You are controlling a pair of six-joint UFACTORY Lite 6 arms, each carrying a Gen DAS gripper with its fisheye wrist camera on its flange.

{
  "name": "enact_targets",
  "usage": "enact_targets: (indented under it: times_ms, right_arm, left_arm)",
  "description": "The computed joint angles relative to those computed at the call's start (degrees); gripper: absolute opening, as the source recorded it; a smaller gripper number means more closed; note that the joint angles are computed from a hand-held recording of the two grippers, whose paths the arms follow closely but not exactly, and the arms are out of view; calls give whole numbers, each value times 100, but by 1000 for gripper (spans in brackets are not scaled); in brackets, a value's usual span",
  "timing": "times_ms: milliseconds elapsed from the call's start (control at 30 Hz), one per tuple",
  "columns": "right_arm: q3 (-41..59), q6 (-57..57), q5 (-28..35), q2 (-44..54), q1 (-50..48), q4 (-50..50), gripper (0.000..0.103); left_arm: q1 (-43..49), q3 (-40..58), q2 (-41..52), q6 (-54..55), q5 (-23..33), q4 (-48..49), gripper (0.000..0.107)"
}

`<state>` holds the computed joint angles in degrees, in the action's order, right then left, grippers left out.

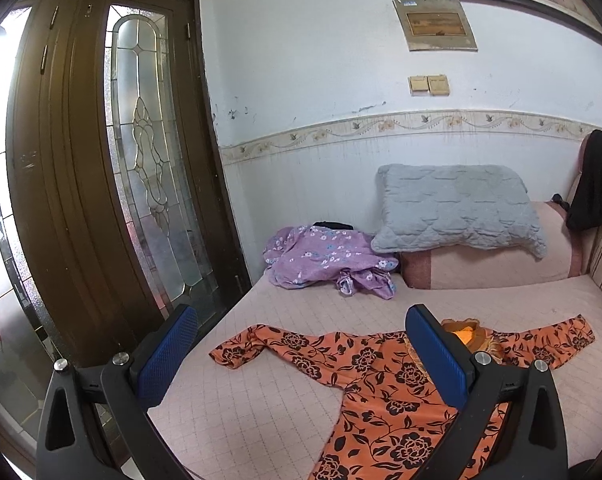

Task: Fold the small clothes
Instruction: 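Move both grippers toward the orange floral blouse on the bed, then grasp a sleeve cuff of the orange blouse with the right gripper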

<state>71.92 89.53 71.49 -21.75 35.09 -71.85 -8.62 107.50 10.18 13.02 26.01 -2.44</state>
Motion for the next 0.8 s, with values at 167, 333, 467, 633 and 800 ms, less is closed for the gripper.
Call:
enact_targets:
  times_ms: [167,333,467,633,800]
  right_arm:
    - [-214,-73,-678,-15,-699,299,103]
    - [-415,-255,-1800,129,-1852,831,103]
    - [-553,-660,-2889,313,-2956,1587,103]
    - [-487,-1386,-3802,728,-4016,2559,103]
    - [-384,-2321,-4288,1033,-4681,3649,103]
  left_arm:
    - [-221,71,307,-275,-97,333,103]
    - [-506,432,878,-629,-55,757,103]
    - [-721,926,1396,-850,101,971,103]
    - [-866,1819,2106,-872,370,928,103]
    - [-898,2371,2477,-805,584,798,103]
